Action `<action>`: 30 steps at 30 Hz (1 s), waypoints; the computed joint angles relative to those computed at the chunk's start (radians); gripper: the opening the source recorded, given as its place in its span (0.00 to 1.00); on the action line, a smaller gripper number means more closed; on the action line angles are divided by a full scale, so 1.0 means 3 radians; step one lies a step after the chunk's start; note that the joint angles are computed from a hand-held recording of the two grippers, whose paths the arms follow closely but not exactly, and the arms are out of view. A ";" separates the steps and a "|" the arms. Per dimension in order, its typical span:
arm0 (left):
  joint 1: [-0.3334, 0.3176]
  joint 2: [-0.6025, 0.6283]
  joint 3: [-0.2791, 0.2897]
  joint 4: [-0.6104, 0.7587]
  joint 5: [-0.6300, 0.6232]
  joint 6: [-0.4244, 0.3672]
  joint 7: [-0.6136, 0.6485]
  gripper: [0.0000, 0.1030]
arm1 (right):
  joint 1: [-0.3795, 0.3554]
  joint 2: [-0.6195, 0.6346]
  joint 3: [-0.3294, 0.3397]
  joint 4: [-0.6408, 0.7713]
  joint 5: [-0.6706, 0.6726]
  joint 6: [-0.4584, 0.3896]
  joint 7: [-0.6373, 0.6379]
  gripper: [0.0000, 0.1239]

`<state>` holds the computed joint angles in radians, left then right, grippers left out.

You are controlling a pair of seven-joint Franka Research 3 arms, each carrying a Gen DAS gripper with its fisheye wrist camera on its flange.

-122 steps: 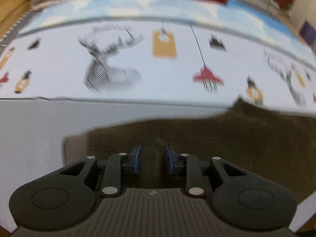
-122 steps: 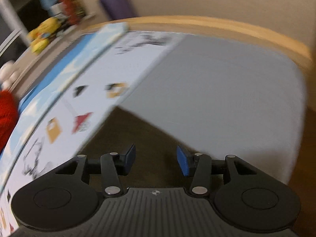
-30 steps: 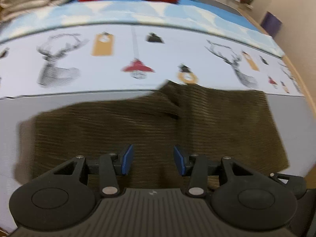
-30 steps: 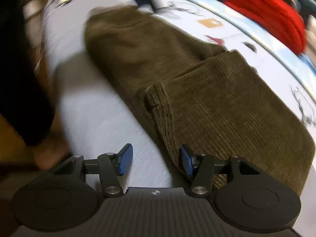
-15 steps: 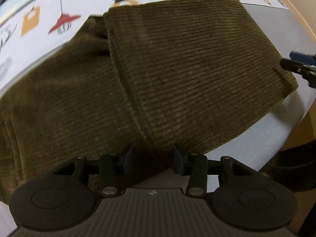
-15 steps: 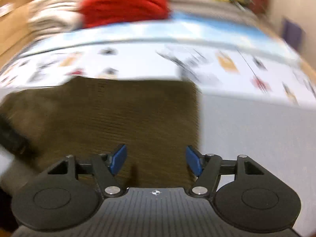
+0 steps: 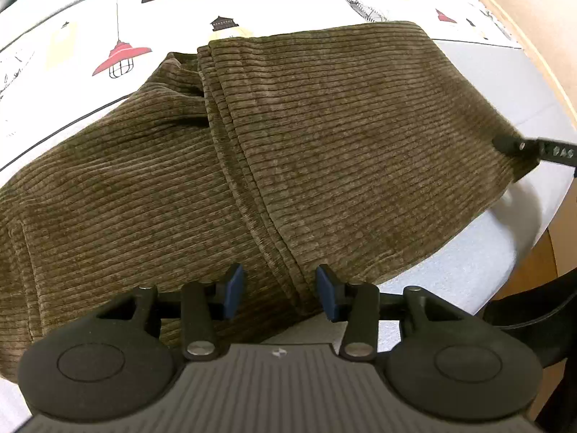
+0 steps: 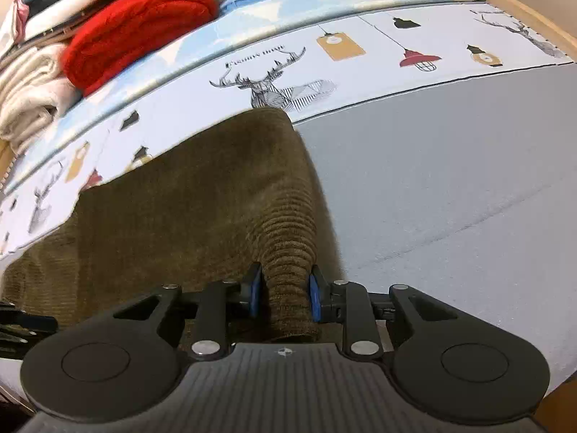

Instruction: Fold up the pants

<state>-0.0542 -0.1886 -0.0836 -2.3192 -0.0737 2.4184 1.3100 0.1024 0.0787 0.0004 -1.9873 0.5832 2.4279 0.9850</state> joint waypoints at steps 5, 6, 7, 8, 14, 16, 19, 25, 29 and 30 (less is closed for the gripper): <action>0.0013 -0.0017 0.0021 -0.0027 -0.0014 0.0040 0.0036 0.48 | 0.0059 -0.0007 0.0001 -0.0075 -0.0429 0.0087 0.0288 0.31; 0.0017 -0.0019 0.0021 -0.0032 -0.0008 0.0046 0.0041 0.48 | 0.0079 -0.0067 0.0014 -0.0152 -0.0472 0.0237 0.0252 0.32; 0.0021 -0.0059 0.0023 -0.0058 -0.0006 0.0035 0.0042 0.48 | 0.0102 -0.0130 0.0027 -0.0239 -0.0520 0.0420 0.0217 0.33; 0.0022 -0.0071 0.0021 -0.0065 0.0000 0.0032 0.0032 0.48 | 0.0126 -0.0184 0.0041 -0.0333 -0.0559 0.0631 0.0161 0.33; 0.0020 -0.0127 0.0023 -0.0094 0.0025 0.0022 -0.0004 0.48 | 0.0194 -0.0175 0.0048 -0.0366 -0.0501 0.0704 -0.0301 0.37; 0.0024 -0.0163 0.0024 -0.0117 0.0050 0.0009 -0.0024 0.48 | 0.0180 -0.0009 -0.0002 -0.0185 -0.1020 0.0252 0.0198 0.45; 0.0033 -0.0220 0.0042 -0.0160 0.0061 0.0023 -0.0045 0.48 | 0.0139 0.0095 -0.0009 -0.0031 -0.0927 0.0130 0.0409 0.49; 0.0041 -0.0375 0.0101 -0.0276 0.0024 0.0099 -0.0041 0.48 | 0.0018 0.0228 0.0011 0.0117 -0.0494 -0.0092 0.0401 0.28; 0.0043 -0.0492 0.0150 -0.0349 -0.0014 0.0159 -0.0006 0.48 | 0.0005 0.0112 0.0011 0.0065 -0.0392 -0.0151 0.0334 0.20; 0.0046 -0.0518 0.0162 -0.0369 -0.0020 0.0174 0.0001 0.48 | -0.0004 0.0064 0.0000 0.0026 -0.0357 -0.0179 0.0376 0.20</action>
<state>-0.0405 -0.3439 -0.0349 -2.4298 -0.0798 2.4706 1.3105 0.1012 0.0977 0.0004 -1.9795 0.4760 2.3741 1.0978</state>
